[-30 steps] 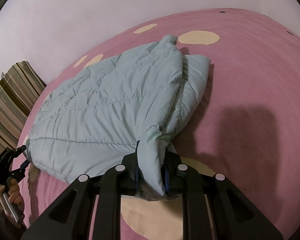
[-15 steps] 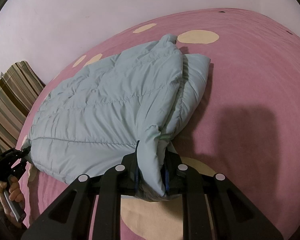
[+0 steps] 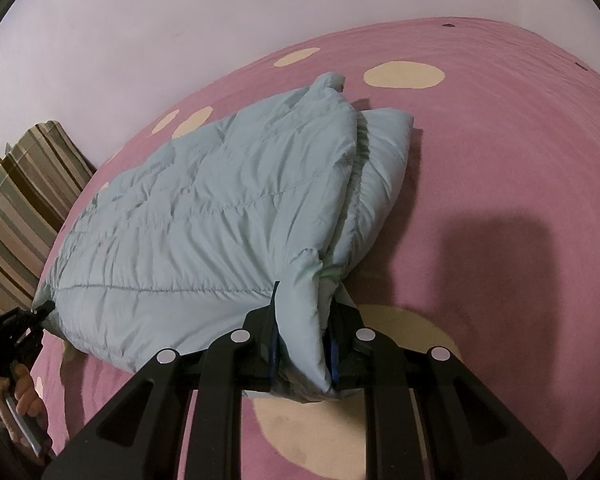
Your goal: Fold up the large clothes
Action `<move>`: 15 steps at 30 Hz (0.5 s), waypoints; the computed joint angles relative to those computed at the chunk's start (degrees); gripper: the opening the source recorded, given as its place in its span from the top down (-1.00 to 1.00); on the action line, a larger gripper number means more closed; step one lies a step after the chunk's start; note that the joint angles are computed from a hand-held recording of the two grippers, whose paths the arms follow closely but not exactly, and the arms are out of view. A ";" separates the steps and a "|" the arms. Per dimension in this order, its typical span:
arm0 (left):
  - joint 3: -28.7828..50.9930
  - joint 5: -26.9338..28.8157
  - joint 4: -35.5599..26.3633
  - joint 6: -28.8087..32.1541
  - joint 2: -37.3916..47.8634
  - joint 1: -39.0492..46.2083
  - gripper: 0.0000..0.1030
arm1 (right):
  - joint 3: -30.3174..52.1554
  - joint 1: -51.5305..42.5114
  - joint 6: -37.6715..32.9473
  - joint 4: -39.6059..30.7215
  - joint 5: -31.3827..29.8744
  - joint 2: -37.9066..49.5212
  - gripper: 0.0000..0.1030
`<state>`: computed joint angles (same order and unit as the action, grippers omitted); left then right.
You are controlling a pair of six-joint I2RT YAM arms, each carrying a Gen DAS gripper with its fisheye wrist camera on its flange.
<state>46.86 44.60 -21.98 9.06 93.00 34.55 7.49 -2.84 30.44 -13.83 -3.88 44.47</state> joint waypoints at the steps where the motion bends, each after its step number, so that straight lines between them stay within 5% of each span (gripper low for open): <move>1: 0.09 0.24 -0.73 0.57 0.01 0.79 0.87 | 0.05 0.25 -0.14 -0.01 -0.13 0.01 0.66; 15: 4.28 1.88 -15.45 17.55 3.56 16.07 0.87 | 0.33 2.48 -1.85 -6.27 -2.48 -5.19 0.65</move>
